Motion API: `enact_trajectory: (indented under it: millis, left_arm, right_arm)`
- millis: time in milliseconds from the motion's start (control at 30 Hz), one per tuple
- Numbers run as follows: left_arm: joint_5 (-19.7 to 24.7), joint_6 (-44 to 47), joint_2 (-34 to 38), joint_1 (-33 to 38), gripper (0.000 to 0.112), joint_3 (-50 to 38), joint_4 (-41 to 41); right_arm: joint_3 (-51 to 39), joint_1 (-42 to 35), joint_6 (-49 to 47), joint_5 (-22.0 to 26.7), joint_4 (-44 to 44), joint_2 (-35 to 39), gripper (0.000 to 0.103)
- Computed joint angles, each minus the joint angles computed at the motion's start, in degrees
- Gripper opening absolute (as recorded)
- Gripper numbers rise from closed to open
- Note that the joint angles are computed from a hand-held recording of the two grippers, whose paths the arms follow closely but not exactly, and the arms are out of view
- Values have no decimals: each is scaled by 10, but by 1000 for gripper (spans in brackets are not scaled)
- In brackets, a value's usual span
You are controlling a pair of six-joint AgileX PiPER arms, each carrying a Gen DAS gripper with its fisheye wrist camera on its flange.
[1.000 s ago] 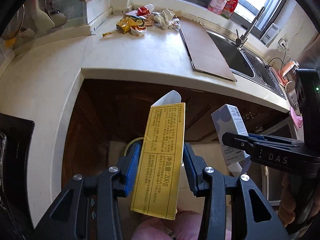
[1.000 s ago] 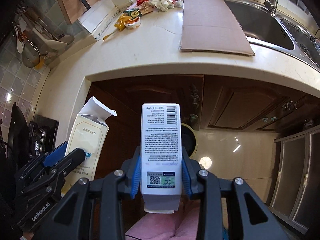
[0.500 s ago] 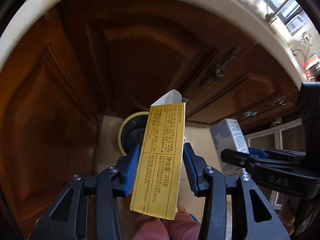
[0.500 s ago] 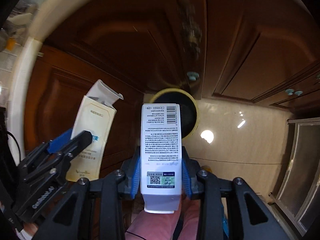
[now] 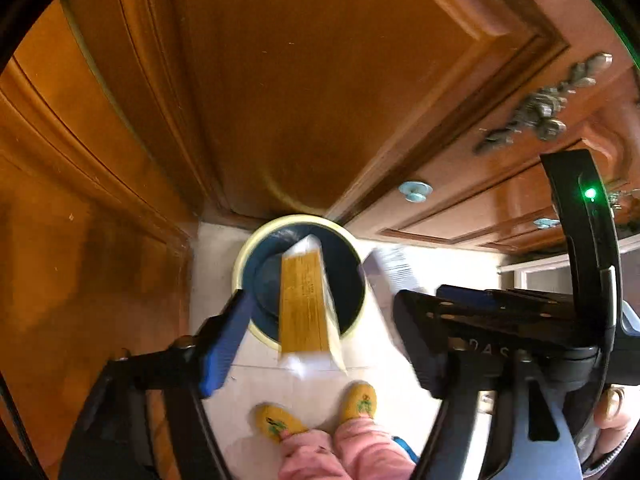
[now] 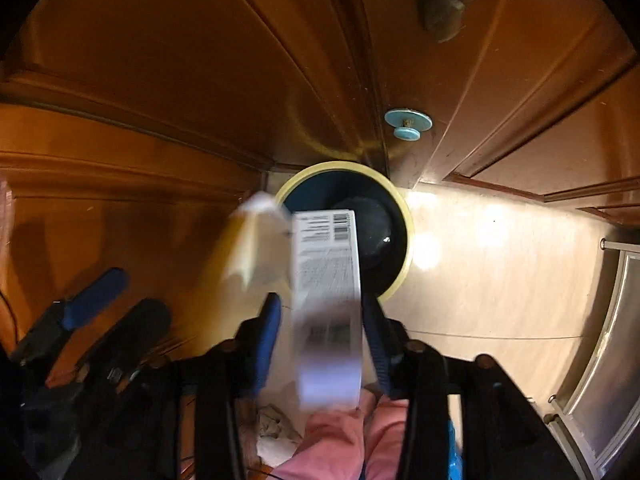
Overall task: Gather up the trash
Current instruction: 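Carry both boxes down over the black bin and open both tools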
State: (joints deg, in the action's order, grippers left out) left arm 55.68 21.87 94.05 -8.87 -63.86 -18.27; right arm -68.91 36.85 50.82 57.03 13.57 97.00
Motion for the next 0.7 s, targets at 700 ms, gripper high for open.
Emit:
enact_trajectory:
  millis: [700]
  left_arm:
    - [74,-60,-34,14,87,-48,54]
  right_arm:
    - [-39,-8,45,81,-10,-55,51]
